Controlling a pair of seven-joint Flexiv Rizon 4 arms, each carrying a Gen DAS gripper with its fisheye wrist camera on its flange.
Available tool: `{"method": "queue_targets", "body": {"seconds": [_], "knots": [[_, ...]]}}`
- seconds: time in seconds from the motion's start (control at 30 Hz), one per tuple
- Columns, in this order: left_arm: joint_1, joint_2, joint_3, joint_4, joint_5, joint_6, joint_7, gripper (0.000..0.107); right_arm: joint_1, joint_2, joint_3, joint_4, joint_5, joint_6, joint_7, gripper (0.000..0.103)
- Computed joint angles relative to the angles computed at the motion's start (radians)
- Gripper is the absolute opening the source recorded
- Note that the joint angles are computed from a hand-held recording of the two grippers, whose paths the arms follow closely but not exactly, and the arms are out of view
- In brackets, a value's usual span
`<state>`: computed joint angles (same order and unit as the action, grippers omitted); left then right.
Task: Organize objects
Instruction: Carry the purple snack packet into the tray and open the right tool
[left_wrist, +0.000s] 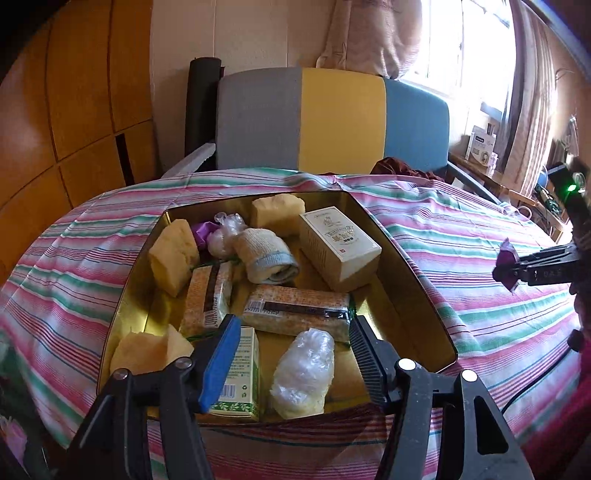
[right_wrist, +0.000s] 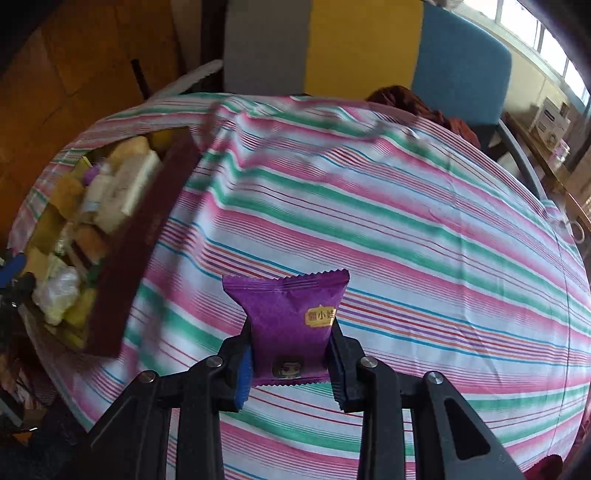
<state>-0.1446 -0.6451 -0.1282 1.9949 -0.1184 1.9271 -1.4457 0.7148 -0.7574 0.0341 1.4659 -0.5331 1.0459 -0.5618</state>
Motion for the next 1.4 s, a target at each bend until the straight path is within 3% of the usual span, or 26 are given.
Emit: {"method": "queue_targets", "body": {"seconds": [0.13, 0.23, 0.5, 0.6, 0.83, 1.0, 1.2, 1.3, 1.4], "knots": [[0.036, 0.016, -0.016, 0.025, 0.009, 0.017, -0.022, 0.064, 0.045, -0.069, 0.01, -0.133, -0.021, 0.047, -0.043, 0.033], [0.06, 0.036, -0.013, 0.05, 0.002, 0.039, -0.057, 0.07, 0.079, -0.131, 0.025, -0.246, -0.015, 0.037, -0.111, 0.033], [0.054, 0.08, 0.064, 0.099, -0.046, 0.056, -0.104, 0.082, 0.145, -0.298, 0.05, -0.539, 0.071, -0.184, -0.318, 0.034], [0.041, 0.08, 0.084, 0.109, -0.067, 0.06, -0.111, 0.088, 0.161, -0.329, 0.033, -0.591, 0.098, -0.235, -0.338, 0.034], [0.035, 0.068, 0.083, 0.11, -0.075, 0.063, -0.127, 0.103, 0.163, -0.336, 0.017, -0.583, 0.145, -0.221, -0.331, 0.04], [-0.041, 0.067, 0.139, 0.104, -0.131, 0.047, -0.102, 0.103, 0.185, -0.289, -0.036, -0.48, 0.111, -0.137, -0.228, 0.044], [-0.236, 0.05, 0.288, 0.09, -0.295, 0.046, -0.038, 0.103, 0.262, -0.206, -0.192, -0.299, -0.023, 0.032, 0.115, 0.05], [-0.245, 0.055, 0.279, 0.104, -0.334, 0.07, -0.026, 0.103, 0.312, -0.171, -0.276, -0.228, -0.106, 0.061, 0.292, 0.054], [-0.303, 0.049, 0.312, 0.109, -0.416, 0.086, 0.006, 0.103, 0.331, -0.16, -0.31, -0.213, -0.171, 0.047, 0.383, 0.054]]}}
